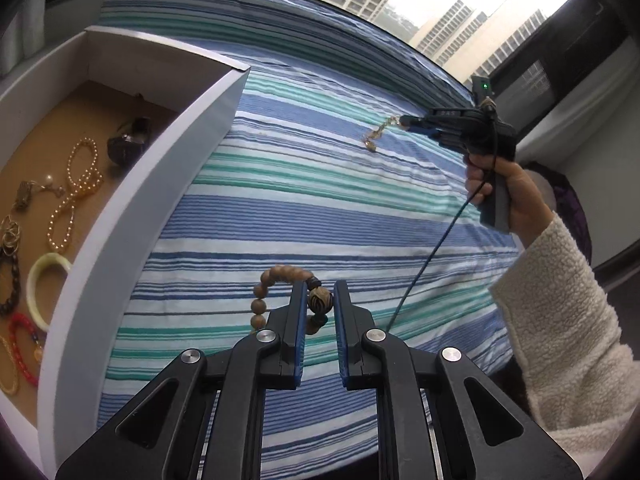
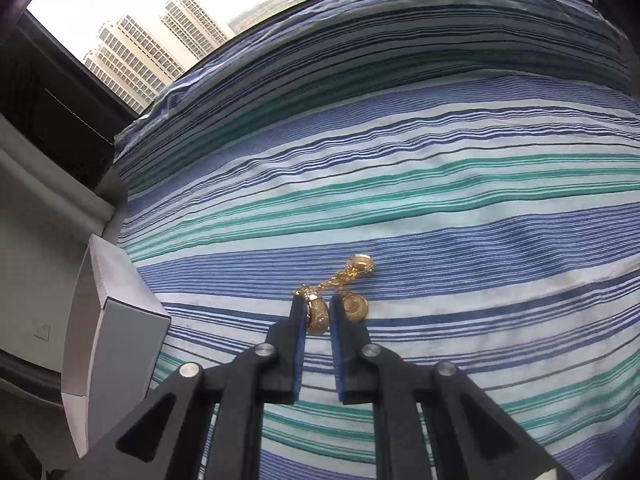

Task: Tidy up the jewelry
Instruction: 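Grasp the gold pendant necklace with the right gripper while the left gripper holds the bead bracelet, then carry the bead bracelet and gold necklace into the white box and open both grippers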

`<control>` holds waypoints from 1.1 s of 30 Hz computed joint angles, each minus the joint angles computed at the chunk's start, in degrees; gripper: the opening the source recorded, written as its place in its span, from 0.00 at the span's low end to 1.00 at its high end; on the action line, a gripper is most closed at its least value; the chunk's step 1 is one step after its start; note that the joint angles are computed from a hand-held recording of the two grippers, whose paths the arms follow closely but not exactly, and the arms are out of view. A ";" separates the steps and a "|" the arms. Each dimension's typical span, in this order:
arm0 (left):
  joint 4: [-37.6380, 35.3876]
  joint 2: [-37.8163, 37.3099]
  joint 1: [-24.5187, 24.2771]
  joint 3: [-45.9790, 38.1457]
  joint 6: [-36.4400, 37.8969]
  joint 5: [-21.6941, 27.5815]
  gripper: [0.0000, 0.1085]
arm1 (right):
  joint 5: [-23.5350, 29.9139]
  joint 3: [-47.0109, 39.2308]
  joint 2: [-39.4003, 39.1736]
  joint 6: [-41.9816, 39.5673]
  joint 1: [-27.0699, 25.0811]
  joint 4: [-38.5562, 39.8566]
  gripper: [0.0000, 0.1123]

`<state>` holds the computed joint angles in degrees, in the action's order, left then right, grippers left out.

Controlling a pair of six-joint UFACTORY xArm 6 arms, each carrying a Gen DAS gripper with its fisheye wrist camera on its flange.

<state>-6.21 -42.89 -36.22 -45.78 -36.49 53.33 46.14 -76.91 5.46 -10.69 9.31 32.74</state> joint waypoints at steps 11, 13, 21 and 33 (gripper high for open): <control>1.75 -5.51 1.23 -3.26 -2.49 3.52 0.10 | 6.53 4.11 -18.48 -7.29 2.62 10.51 0.10; 1.92 -7.08 1.73 -4.53 -2.45 4.86 0.10 | 7.09 3.62 -20.33 -7.67 3.83 12.81 0.10; 5.63 -11.88 9.64 -13.19 -0.94 15.38 0.10 | 6.37 -5.35 -19.63 -8.03 14.29 17.20 0.10; -3.82 -17.44 42.90 -11.67 18.57 23.57 0.10 | 6.56 -21.77 -4.27 -6.90 28.27 18.09 0.10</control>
<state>-10.04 -60.34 6.68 -57.46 -17.92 76.90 52.70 -98.68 1.19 -17.59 37.58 50.83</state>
